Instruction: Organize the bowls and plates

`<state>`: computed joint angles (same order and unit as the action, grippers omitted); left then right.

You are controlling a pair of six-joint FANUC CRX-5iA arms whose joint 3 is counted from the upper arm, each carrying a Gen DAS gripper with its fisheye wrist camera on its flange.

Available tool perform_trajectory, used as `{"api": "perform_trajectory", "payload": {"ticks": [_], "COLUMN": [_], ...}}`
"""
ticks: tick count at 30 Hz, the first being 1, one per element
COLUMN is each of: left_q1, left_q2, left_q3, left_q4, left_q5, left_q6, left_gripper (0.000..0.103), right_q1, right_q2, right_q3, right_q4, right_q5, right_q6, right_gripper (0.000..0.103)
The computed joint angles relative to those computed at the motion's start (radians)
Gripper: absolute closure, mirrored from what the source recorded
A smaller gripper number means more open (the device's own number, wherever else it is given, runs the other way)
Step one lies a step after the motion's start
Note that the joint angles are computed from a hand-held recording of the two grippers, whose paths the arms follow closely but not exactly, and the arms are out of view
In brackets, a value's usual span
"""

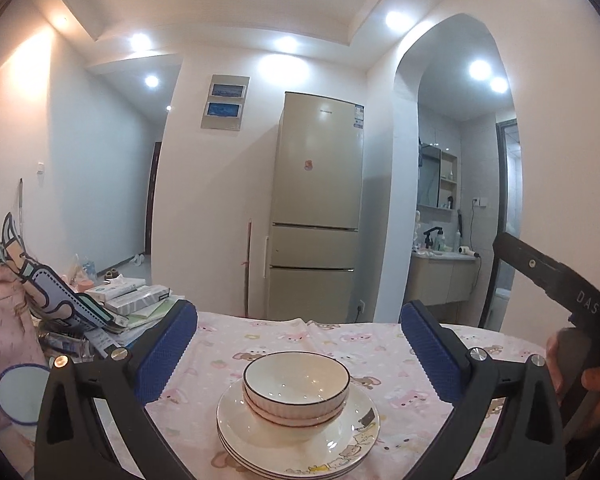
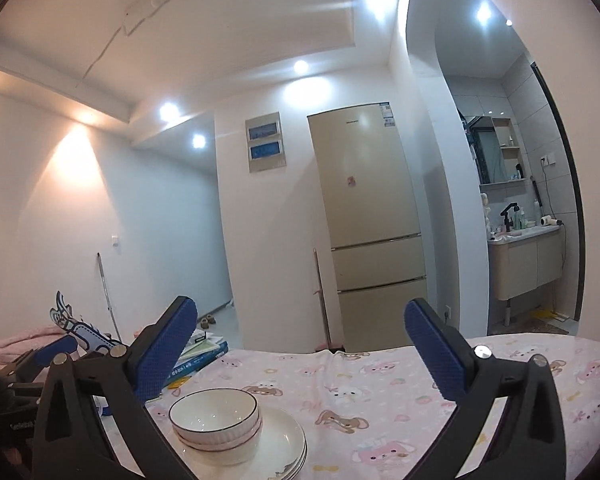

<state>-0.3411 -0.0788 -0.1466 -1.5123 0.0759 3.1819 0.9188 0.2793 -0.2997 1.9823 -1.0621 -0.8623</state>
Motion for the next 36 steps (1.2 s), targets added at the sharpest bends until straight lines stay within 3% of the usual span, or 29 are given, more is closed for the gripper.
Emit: {"api": "perform_trajectory", "payload": {"ticks": [2,6,10,12,17,21,26,30,36], "left_q1": [0.045,0.056,0.111,0.134,0.162,0.201,0.229,0.233,0.212], "left_q2": [-0.015,-0.035,-0.047,-0.051,-0.028,-0.006,0.033,0.062,0.094], "left_q3": [-0.028,-0.065,-0.121,-0.15,-0.195,-0.247,-0.279,-0.282,-0.239], "left_q4": [0.132,0.125,0.318,0.395,0.534,0.665,0.796,0.892,0.827], "left_q5": [0.058,0.093,0.132,0.158,0.186,0.262,0.329,0.348,0.315], "left_q6": [-0.143,-0.119,-0.315,-0.397,-0.567,-0.711,-0.858,-0.971,-0.95], "left_gripper": [0.0,0.0,0.0,0.0,0.0,0.0,0.0,0.0,0.0], "right_q1": [0.014,0.055,0.095,0.113,0.109,0.066,0.066,0.079,0.084], "right_q2": [0.003,0.02,0.067,0.082,0.066,0.014,0.045,0.072,0.094], "right_q3": [-0.016,-0.041,-0.081,-0.093,-0.112,-0.14,-0.143,-0.12,-0.086], "right_q4": [0.007,-0.012,0.0,-0.01,-0.025,-0.016,-0.051,-0.073,-0.104], "right_q5": [-0.035,-0.14,-0.345,-0.394,-0.296,-0.083,-0.129,-0.125,-0.103], "right_q6": [-0.015,-0.04,-0.198,-0.227,-0.185,-0.161,-0.227,-0.136,-0.049], "right_gripper": [0.0,0.0,0.0,0.0,0.0,0.0,0.0,0.0,0.0]}}
